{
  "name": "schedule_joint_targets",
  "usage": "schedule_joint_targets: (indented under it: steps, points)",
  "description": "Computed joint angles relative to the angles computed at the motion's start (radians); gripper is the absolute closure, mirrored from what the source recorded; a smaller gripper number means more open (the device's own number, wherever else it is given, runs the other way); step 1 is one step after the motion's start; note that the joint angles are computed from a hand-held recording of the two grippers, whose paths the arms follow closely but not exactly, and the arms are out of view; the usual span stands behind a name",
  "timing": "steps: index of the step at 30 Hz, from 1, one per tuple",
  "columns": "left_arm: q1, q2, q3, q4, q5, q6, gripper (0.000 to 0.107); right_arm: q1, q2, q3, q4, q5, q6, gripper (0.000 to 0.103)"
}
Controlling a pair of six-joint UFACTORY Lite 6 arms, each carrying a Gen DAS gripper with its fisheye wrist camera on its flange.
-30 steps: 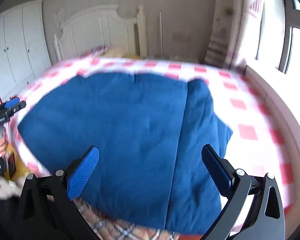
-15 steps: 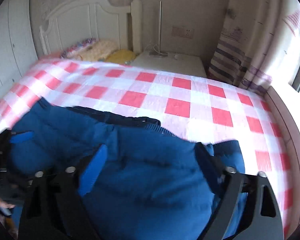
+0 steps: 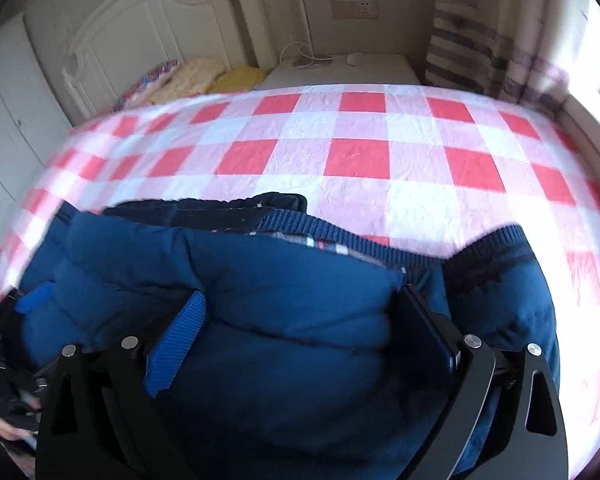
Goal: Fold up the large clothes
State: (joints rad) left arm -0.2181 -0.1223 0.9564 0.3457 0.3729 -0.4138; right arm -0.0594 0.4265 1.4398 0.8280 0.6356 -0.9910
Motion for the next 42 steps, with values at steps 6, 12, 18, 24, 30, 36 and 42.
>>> schedule_joint_targets:
  steps: [6, 12, 18, 24, 30, 36, 42]
  points:
    - [0.002, 0.006, 0.005, 0.002, 0.003, 0.001, 0.006, -0.179, -0.342, -0.328, 0.183, 0.113, -0.235, 0.009]
    - [-0.008, 0.004, 0.003, 0.037, 0.008, -0.036, 0.006, -0.716, -0.473, -0.544, 0.285, 0.429, -0.552, 0.009]
    - [-0.004, 0.004, 0.003, 0.030, 0.006, -0.027, 0.006, -1.150, -0.072, -0.396, 0.240, 0.780, -0.629, 0.009]
    - [-0.003, 0.004, 0.001, 0.034, 0.006, -0.029, 0.006, -1.226, 0.089, -0.380, 0.213, 0.866, -0.651, 0.013]
    - [-0.001, 0.005, -0.002, 0.035, 0.002, -0.029, 0.006, -1.243, -0.046, -0.572, 0.117, 0.855, -0.751, 0.014]
    - [-0.003, 0.004, -0.002, 0.044, 0.005, -0.036, 0.006, -1.178, -0.291, -0.790, 0.100, 0.789, -0.845, 0.014]
    - [-0.001, 0.000, -0.015, 0.052, -0.002, -0.043, 0.006, -0.877, -0.403, -0.807, 0.357, 0.623, -0.636, 0.007]
